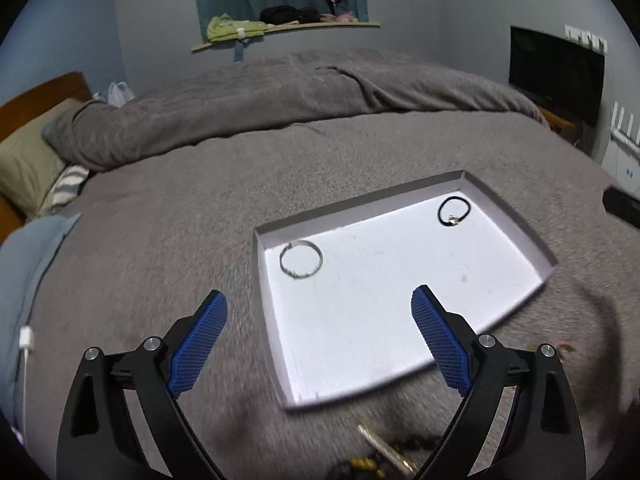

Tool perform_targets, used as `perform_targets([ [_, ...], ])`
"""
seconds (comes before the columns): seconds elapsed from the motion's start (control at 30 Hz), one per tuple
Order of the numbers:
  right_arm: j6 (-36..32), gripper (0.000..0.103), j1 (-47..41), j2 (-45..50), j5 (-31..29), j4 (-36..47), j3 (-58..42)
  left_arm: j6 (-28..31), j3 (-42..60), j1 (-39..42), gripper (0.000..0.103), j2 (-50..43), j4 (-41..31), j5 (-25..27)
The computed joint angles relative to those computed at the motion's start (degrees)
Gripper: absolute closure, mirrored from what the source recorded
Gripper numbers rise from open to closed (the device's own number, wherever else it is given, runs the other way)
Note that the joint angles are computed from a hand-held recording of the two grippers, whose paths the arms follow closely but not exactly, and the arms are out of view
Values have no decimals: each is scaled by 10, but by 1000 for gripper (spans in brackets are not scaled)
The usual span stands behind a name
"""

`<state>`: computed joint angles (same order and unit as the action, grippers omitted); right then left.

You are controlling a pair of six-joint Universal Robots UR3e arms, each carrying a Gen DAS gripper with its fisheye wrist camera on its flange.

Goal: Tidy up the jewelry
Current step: 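Move both open tools back over the jewelry piles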

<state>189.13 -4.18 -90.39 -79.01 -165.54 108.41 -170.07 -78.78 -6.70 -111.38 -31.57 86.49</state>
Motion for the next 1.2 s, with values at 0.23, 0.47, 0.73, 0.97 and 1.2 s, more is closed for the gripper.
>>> perform_targets([
  [0.23,-1,5,2,-84,9,-4,84,-17,-116,13,10,95,41,-1],
  [0.47,-3,5,11,-118,7,-5,125,-43,-185,32,9,167,45,-9],
  [0.73,-17,5,19,-124,-1,-15,158,-80,-306,40,9,220,140,18],
  [0.97,-22,5,28,-106,-3,-44,173,-75,-368,59,9,219,190,-5],
  [1.2,-27,5,40,-81,-9,-67,182,-9,-433,81,9,242,198,-32],
])
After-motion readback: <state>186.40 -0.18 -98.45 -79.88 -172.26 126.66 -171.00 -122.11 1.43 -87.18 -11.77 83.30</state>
